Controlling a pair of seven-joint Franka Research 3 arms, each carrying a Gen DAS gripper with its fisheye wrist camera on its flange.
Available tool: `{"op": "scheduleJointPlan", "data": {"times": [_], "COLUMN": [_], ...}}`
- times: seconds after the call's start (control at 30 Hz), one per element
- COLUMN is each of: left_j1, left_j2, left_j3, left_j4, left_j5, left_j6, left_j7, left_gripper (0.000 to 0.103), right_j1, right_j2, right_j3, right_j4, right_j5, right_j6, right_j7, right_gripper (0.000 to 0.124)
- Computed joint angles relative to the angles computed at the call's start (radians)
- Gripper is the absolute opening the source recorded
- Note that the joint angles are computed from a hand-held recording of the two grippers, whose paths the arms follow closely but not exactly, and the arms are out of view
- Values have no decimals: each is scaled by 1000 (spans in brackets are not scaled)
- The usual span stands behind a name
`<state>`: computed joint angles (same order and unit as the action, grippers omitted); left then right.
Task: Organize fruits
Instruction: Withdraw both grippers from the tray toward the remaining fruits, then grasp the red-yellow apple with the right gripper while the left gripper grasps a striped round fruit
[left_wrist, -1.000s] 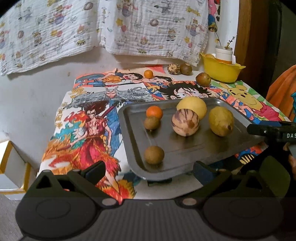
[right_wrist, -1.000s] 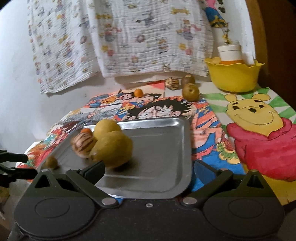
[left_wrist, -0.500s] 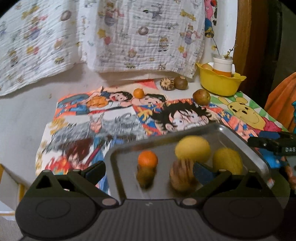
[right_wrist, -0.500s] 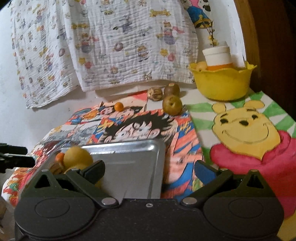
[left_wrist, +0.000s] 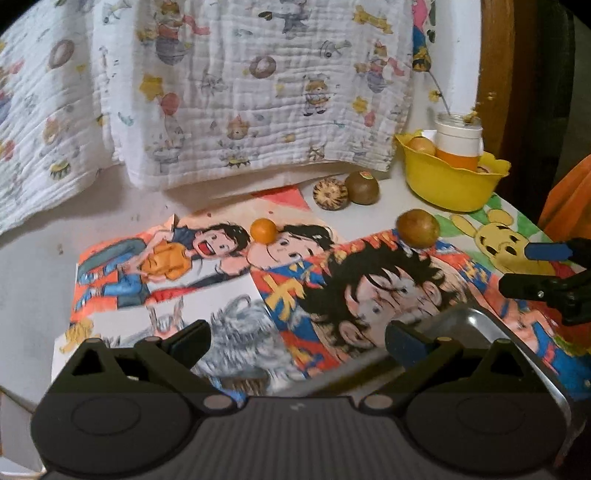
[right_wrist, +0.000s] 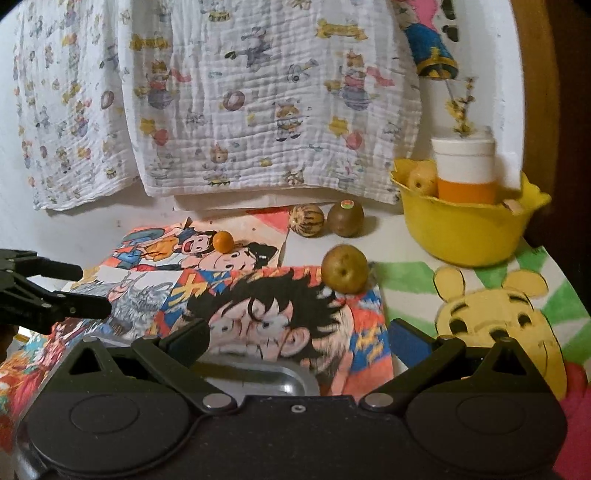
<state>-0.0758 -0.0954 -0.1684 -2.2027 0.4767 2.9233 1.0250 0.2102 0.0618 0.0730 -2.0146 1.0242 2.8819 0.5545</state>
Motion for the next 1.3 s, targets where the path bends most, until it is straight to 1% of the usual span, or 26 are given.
{"op": "scheduleJointPlan", "data": {"times": [0.1, 0.17, 0.27, 0.4, 0.5, 0.6, 0.73, 0.8, 0.9, 1.0, 1.13, 1.23, 1.27, 1.3], "left_j1": [7, 9, 13, 20, 39, 36, 26, 23, 10, -4, 22, 33, 36, 35], "left_j2": [60, 102, 163, 249, 312, 375, 438, 459, 485, 521, 596, 674, 703, 734], "left_j3": [9, 18, 31, 41, 26, 29, 33, 34, 47, 58, 3, -38, -51, -61], "left_j4": [71, 115, 175, 255, 314, 379, 449, 472, 499, 544, 643, 748, 787, 831], "left_j5": [19, 6, -5, -40, -115, -137, -150, -157, -141, -118, -155, -189, -203, -219], "left_j6": [-15, -15, -11, -7, -21, -39, -55, -46, -11, 30, 44, 29, 17, 1], "left_j7": [34, 72, 108, 155, 233, 273, 298, 303, 302, 301, 380, 456, 479, 499], "left_gripper": [102, 102, 102, 102, 102, 102, 102, 102, 102, 102, 102, 102, 102, 102], "right_j1": [16, 19, 14, 26, 40, 57, 51, 52, 62, 65, 76, 91, 98, 123], "right_j2": [60, 105, 167, 244, 284, 314, 349, 366, 389, 411, 436, 453, 458, 463], "right_j3": [-9, -9, -2, -17, -31, -52, -49, -49, -59, -62, -79, -100, -109, -141], "right_j4": [67, 120, 196, 288, 326, 346, 377, 395, 416, 440, 459, 470, 472, 476], "right_j5": [-178, -265, -349, -489, -579, -661, -704, -724, -765, -791, -824, -850, -861, -891], "right_j6": [3, 1, -15, -29, -21, -11, -26, -29, -14, -16, -8, 5, 8, 9], "right_j7": [155, 235, 312, 440, 520, 604, 682, 711, 743, 764, 803, 847, 863, 898], "right_gripper": [102, 102, 102, 102, 102, 102, 102, 102, 102, 102, 102, 102, 101, 100]}}
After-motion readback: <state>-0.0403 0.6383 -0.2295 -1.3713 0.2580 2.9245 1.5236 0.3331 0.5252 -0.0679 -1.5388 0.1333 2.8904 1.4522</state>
